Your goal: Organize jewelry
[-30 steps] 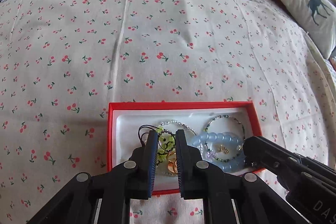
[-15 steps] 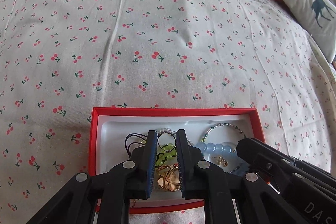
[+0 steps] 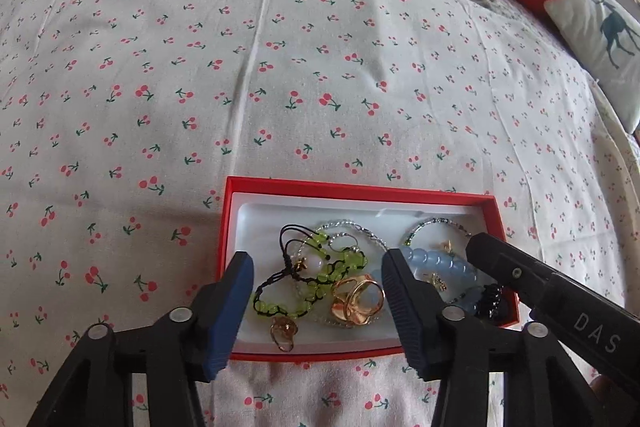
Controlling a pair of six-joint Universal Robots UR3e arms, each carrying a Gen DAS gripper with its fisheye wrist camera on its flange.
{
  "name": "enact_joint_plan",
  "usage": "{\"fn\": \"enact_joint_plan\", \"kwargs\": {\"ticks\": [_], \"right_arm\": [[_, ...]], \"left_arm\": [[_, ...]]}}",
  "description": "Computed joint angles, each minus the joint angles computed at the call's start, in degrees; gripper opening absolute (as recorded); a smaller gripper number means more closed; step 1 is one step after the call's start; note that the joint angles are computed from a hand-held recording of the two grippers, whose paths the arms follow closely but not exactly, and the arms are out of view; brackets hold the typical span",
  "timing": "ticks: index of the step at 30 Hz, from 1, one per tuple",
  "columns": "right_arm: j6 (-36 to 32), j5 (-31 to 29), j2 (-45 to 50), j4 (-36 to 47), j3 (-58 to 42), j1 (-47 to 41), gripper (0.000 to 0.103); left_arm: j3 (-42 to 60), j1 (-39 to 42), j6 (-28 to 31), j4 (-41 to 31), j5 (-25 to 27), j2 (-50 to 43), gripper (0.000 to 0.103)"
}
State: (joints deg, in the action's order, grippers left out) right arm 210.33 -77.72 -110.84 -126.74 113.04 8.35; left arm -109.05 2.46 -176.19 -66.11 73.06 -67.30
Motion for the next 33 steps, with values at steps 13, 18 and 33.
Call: {"fn": "enact_joint_plan", "kwargs": {"ticks": [13, 18, 33], "right_arm": [[-1.6, -5.2, -10.8, 10.6, -1.4, 3.1, 0.059], [-1.1, -7.8, -16.1, 15.6, -0.6, 4.3, 0.068], [1.2, -19.9, -21.4, 26.2, 1.0, 13.6, 0.096]], "left_arm": [[-1.4, 4.1, 2.0, -11.3, 5.1, 11.8, 0.102], [-3.5, 3.1, 2.4, -14.0, 6.3, 16.8, 0.102], [-13.7, -0.1, 2.4, -14.9, 13.7, 29.5, 0.102]]}}
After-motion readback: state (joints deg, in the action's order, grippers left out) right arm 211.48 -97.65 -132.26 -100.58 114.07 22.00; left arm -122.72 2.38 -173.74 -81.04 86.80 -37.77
